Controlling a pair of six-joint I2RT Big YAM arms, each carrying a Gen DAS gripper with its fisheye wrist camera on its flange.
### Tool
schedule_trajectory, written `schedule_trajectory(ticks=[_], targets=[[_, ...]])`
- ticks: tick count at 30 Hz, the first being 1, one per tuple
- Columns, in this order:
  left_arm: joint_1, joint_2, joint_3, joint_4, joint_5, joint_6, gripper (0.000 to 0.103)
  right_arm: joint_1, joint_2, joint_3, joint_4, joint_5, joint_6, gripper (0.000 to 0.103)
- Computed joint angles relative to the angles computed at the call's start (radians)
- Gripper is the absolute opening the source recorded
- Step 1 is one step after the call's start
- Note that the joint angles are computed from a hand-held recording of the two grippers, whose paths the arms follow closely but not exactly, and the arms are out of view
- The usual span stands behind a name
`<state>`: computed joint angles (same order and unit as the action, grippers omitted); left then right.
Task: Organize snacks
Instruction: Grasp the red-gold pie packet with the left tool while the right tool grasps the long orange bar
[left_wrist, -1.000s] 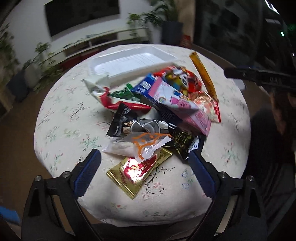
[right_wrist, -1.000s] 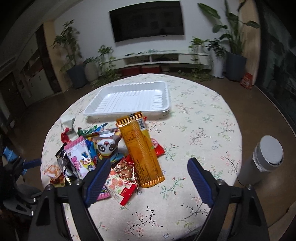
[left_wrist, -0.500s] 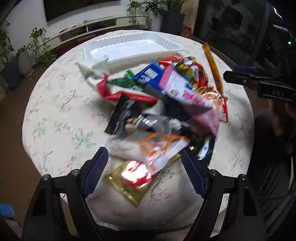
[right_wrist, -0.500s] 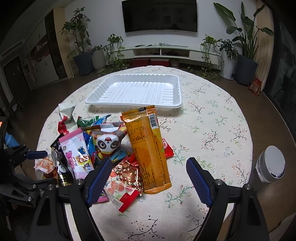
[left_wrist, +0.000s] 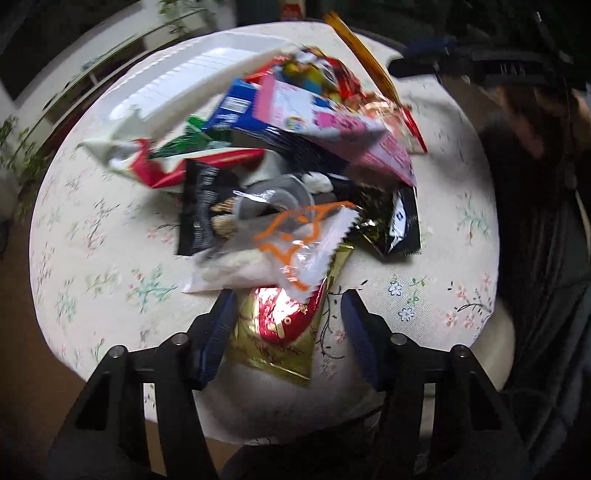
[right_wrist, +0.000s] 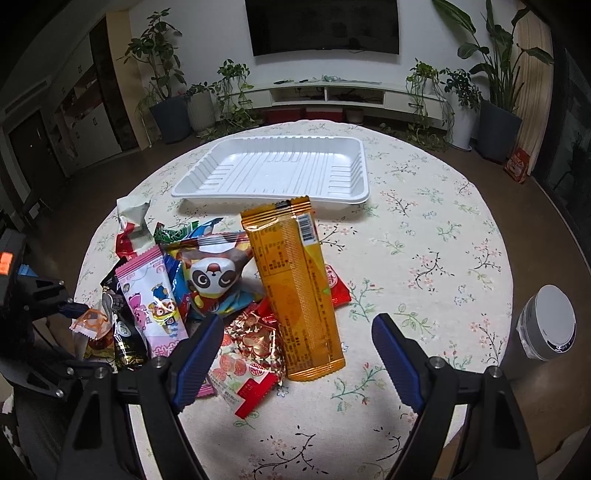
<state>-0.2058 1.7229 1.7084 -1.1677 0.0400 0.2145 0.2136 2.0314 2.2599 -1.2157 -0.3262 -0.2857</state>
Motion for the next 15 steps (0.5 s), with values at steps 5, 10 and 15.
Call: schedule_trajectory(ticks=[5,10,15], targets=[[0.018,0.01,0.013,-0.017,0.061,0.022,0.039,-0.002,0.005,0.009,-0.008,0.001,0.0,0.085],[0.001,0.014,0.019,-0.023,0.043,0.026,0.03,-0.006,0.014,0.018,-0.024,-0.005,-0.006,0.085],[-0.003,0.017,0.025,-0.026,0.032,-0.011,0.03,-0.008,0.017,0.024,-0.02,-0.012,-0.023,0.085]])
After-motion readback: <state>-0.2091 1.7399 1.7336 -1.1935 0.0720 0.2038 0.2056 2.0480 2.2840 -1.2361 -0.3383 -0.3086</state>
